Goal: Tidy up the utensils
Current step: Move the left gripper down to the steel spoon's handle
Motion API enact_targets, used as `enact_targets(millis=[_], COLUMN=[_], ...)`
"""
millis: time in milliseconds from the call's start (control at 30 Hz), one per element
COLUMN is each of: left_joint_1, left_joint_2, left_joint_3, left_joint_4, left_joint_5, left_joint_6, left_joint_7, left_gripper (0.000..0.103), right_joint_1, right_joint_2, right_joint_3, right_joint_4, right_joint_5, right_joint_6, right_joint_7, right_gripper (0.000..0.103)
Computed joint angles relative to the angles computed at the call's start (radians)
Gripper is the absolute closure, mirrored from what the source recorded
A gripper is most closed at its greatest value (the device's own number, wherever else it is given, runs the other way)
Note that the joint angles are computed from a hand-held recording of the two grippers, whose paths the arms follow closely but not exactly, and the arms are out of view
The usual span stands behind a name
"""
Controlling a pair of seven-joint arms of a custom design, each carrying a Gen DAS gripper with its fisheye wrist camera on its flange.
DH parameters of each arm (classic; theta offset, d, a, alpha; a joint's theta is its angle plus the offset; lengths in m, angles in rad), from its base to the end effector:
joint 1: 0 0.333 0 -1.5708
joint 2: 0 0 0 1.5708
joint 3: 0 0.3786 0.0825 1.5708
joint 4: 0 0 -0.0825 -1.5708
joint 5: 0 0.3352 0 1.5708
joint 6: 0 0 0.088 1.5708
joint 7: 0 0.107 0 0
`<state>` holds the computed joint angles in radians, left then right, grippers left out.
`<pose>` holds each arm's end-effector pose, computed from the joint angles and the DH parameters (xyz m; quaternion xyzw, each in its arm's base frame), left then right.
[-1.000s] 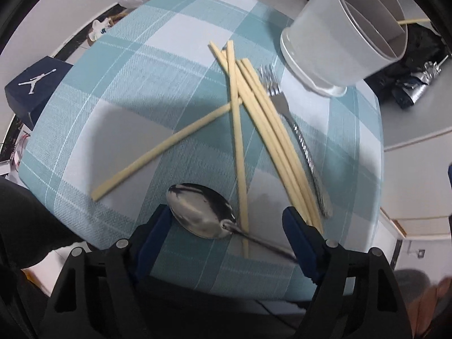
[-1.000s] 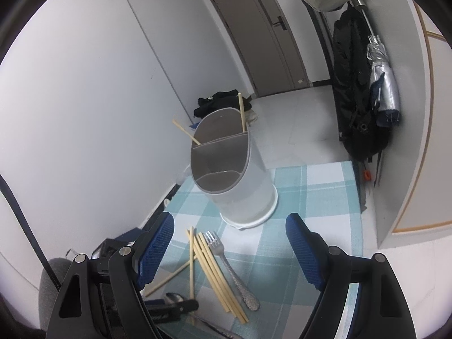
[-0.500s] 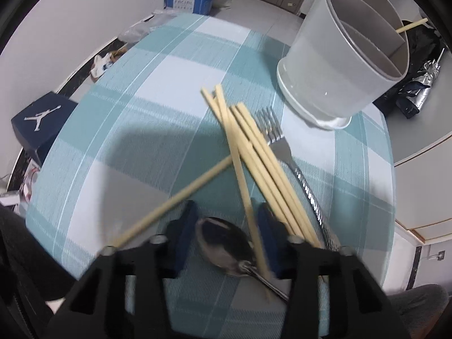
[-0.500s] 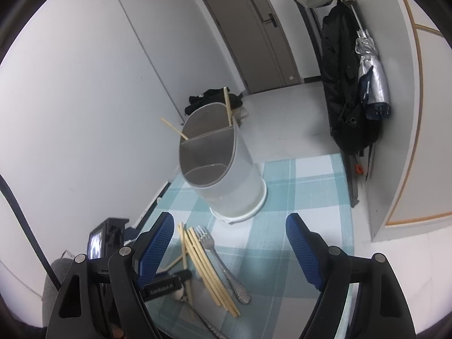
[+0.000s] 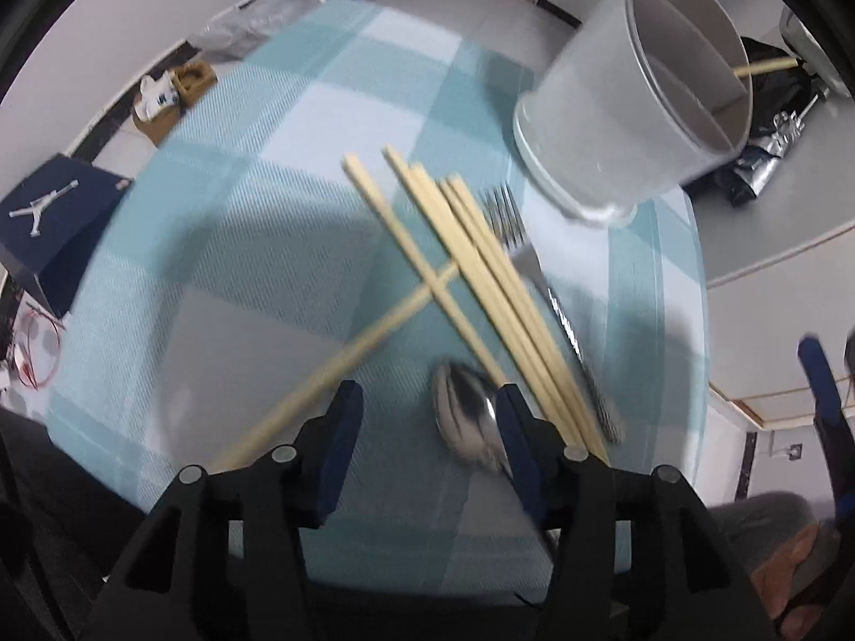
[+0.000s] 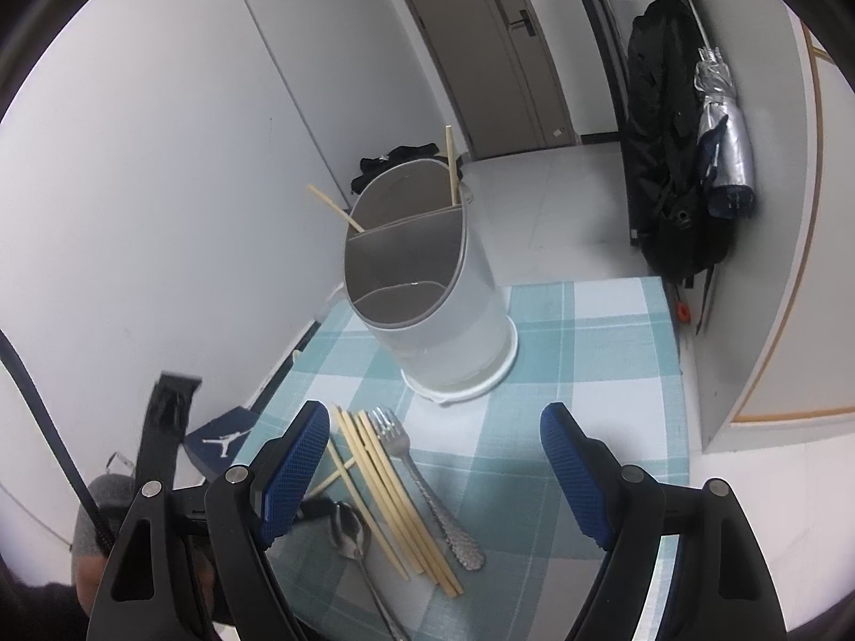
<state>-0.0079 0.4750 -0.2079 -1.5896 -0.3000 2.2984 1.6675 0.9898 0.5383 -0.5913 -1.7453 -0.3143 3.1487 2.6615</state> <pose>0.6788 -0.1262 0.4689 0.6551 -0.7273 0.1991 0.0475 0.5877 0.3817 0.4930 -0.5733 0.6732 -0.1992 0.4225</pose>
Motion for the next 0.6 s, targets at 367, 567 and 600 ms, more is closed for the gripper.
enact_targets(millis=[367,567,600], left_joint_1=[-0.159,-0.198,-0.194], left_joint_2=[-0.03,-0.018,-0.021], left_joint_3=[0.073,0.078,0.072], left_joint_4=[-0.052,-0.04,-0.048], left_joint_5=[0.315,0.408,0.407], left_joint_6=[0.021,0.014,0.025], left_joint_7=[-0.16,-0.279,-0.283], left_gripper=[0.038,0.04,0.046], right_joint_1=[0.052,0.081,0.086], right_joint_2=[-0.007,-0.021,-0.023], right_joint_3=[-0.066,-0.092,-0.097], right_joint_4=[-0.037,-0.072,-0.079], right_joint_5=[0.034,0.099,0.112], right_joint_6=[0.035,0.064,0.073], right_joint_7=[0.005,-0.028,-0.036], right_gripper=[0.021,0.021,0.021])
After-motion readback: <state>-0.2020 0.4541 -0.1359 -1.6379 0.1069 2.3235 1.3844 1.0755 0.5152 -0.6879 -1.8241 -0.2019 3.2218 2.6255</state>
